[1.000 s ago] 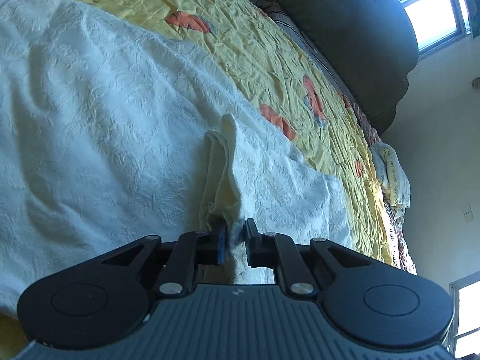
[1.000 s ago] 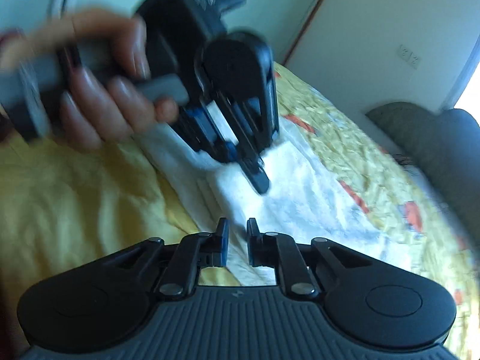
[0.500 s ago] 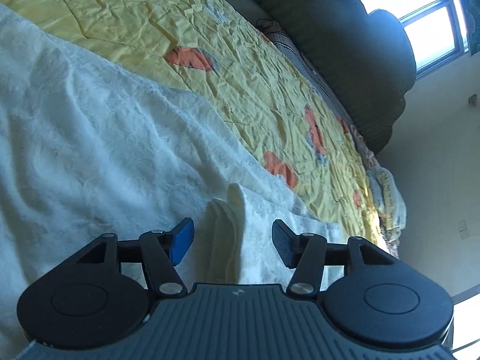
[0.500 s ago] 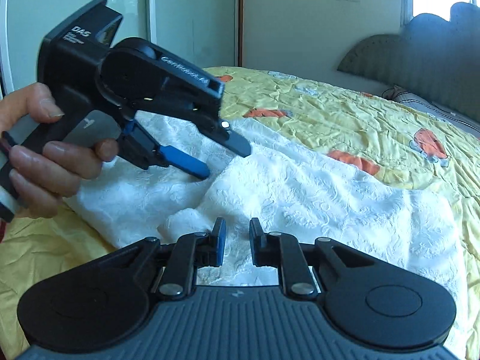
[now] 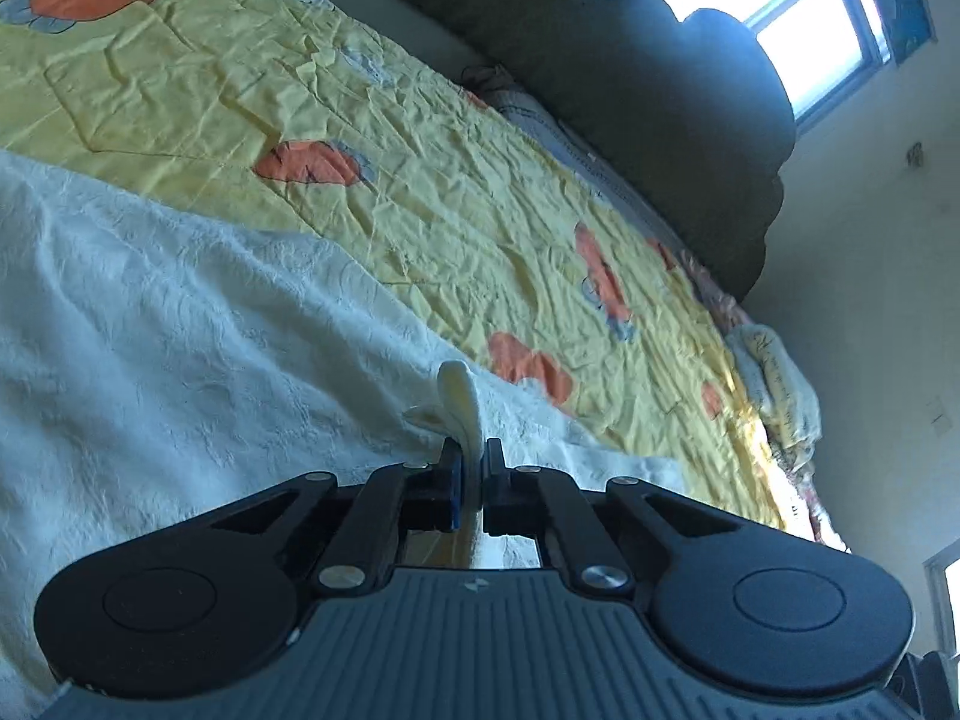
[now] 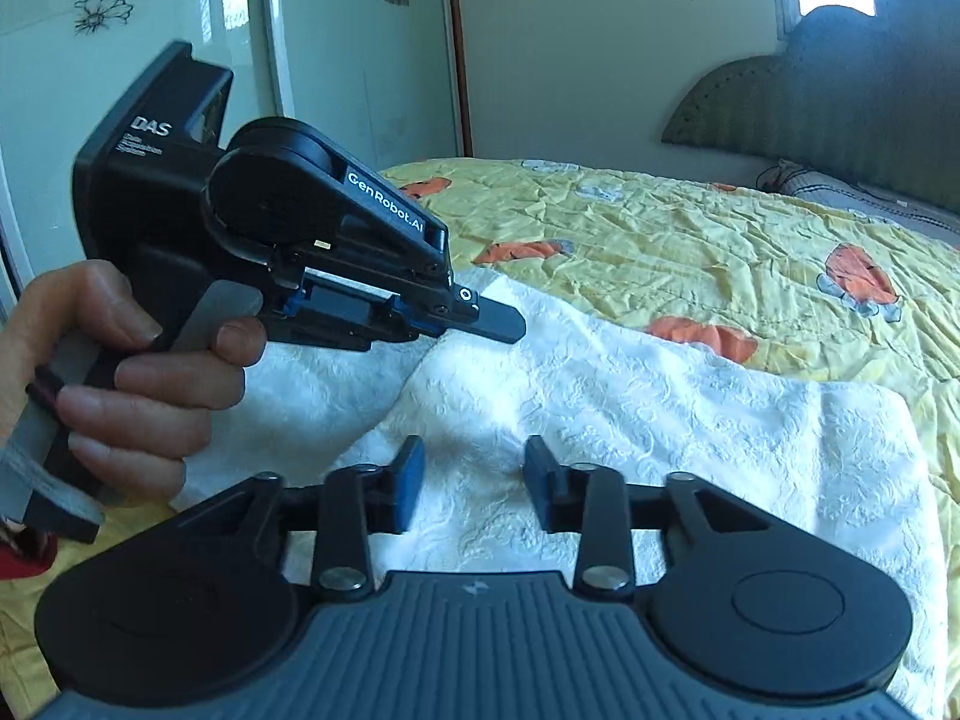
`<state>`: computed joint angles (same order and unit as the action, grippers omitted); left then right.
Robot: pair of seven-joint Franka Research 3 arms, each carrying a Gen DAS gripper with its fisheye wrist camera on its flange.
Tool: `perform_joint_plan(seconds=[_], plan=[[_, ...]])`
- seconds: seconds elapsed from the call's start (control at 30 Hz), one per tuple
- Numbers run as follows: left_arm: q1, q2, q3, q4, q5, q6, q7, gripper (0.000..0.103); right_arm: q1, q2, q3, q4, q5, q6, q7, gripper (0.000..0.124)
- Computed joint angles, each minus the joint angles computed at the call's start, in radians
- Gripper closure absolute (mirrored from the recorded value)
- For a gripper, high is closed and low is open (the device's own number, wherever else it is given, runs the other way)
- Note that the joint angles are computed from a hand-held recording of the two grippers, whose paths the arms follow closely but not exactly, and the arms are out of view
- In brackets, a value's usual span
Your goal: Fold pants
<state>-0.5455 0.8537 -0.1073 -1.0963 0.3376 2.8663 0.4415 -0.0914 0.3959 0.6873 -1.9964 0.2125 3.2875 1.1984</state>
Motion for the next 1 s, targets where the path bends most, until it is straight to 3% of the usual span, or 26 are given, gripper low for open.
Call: perform_joint_plan(seconds=[0.07, 0.1, 0.17, 0.23, 0.27, 0.37, 0.5, 0.6, 0.7, 0.83, 1.0], plan=[[-0.010, 0.013, 0.006, 0.031, 0.008, -0.070, 0.017, 0.095, 0.041, 0.000, -0.045, 0.011, 0.028, -0.020, 0.017, 0.067], [-0.023, 0.001, 0.026, 0.015, 0.026, -0.071, 0.004, 0.082, 0.014, 0.000, -0.015, 0.005, 0.041, -0.014, 0.020, 0.067], [-0.083, -0.031, 0.112, -0.008, 0.104, -0.110, -0.065, 0.068, -0.053, -0.003, 0.060, -0.028, 0.037, 0.043, 0.017, 0.066], [-0.142, -0.056, 0.186, -0.014, 0.209, -0.186, -0.126, 0.058, -0.054, -0.020, 0.056, -0.055, 0.014, 0.081, 0.039, 0.066], [-0.157, -0.065, 0.201, -0.020, 0.252, -0.207, -0.137, 0.052, -0.029, -0.031, 0.025, -0.055, 0.009, 0.068, 0.047, 0.066], [-0.201, -0.083, 0.231, -0.015, 0.368, -0.328, -0.148, 0.045, 0.135, -0.058, -0.154, -0.051, 0.019, 0.033, 0.077, 0.064], [-0.200, -0.133, 0.209, -0.079, 0.442, -0.400, -0.177, 0.041, 0.159, -0.043, -0.181, -0.069, 0.005, 0.102, 0.142, 0.052], [-0.196, -0.165, 0.193, -0.130, 0.497, -0.436, -0.216, 0.037, 0.168, -0.038, -0.200, -0.066, -0.024, 0.105, 0.184, 0.046], [-0.195, -0.176, 0.180, -0.150, 0.558, -0.480, -0.246, 0.033, 0.243, -0.045, -0.282, -0.057, -0.021, 0.090, 0.215, 0.038], [-0.171, -0.185, 0.141, -0.176, 0.615, -0.488, -0.265, 0.030, 0.243, -0.044, -0.290, -0.057, -0.054, 0.086, 0.255, 0.036], [-0.157, -0.176, 0.109, -0.178, 0.683, -0.497, -0.265, 0.021, 0.325, -0.055, -0.375, -0.056, -0.037, 0.079, 0.270, 0.030]])
